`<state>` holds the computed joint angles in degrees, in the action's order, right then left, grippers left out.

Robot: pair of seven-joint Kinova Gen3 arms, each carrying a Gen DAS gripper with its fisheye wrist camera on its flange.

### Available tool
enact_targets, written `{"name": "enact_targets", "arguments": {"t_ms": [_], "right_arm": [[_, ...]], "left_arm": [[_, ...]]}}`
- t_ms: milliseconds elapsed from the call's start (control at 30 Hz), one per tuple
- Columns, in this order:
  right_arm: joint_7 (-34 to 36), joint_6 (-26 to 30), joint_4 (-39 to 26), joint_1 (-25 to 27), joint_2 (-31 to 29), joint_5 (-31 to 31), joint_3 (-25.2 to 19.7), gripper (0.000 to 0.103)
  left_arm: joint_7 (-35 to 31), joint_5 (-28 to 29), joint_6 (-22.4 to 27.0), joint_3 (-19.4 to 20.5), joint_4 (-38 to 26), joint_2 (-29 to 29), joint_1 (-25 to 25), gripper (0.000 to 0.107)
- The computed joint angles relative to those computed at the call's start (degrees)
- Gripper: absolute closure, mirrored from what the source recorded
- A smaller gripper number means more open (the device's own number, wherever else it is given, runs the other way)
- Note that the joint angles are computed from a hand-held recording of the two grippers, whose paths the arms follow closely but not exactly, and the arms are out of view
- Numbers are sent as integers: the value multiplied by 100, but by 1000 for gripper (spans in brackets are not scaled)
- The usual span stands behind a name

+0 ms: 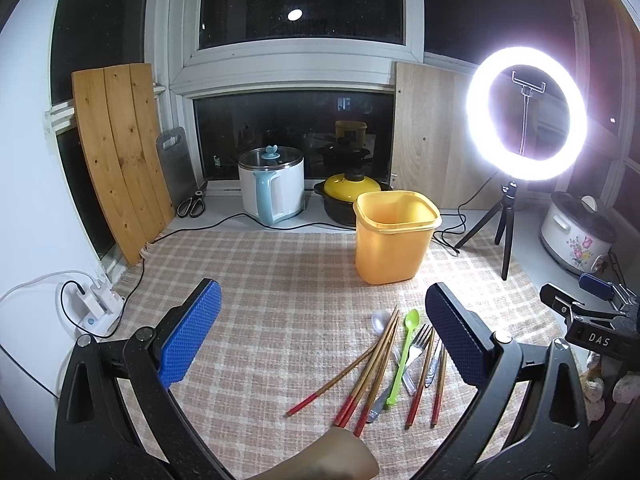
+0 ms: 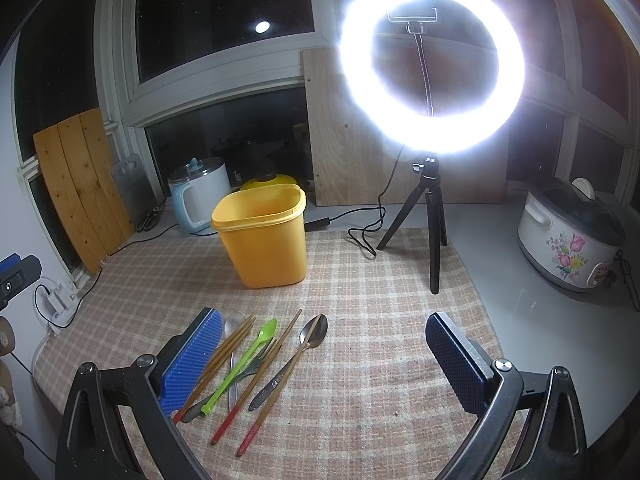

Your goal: Organize utensils

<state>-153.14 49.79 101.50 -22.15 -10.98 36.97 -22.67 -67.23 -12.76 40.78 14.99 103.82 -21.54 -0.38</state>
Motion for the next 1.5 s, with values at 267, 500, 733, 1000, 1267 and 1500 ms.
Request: {"name": "enact_targets", "arguments": {"t_ms": [267,500,733,1000,1267,1500], "right_arm": [[23,29,-8,-16,30,-66,33,0],[100,-17,18,-16,63,-173,146,0],[614,-191,205,41,49,-533,393,0],[2289,-972,654,189,-105,-2005,1169,0],[3496,-943,665,380,189,-3722,1644,5],[3250,-1041,619,525,563,-4424,1514,21]], "left_arm": [[1038,-1118,169,-828,27,197,1538,4],[1105,-1185,183,-879,10,327,1620,4],[394,-296,185,131,-42,382,-53,4],[-792,712,542,1590,-85,485,-2037,4],[-2656,2031,578,540,83,1007,-1522,13],[-4287,3040,1143,-982,-270,1877,-423,68]]}}
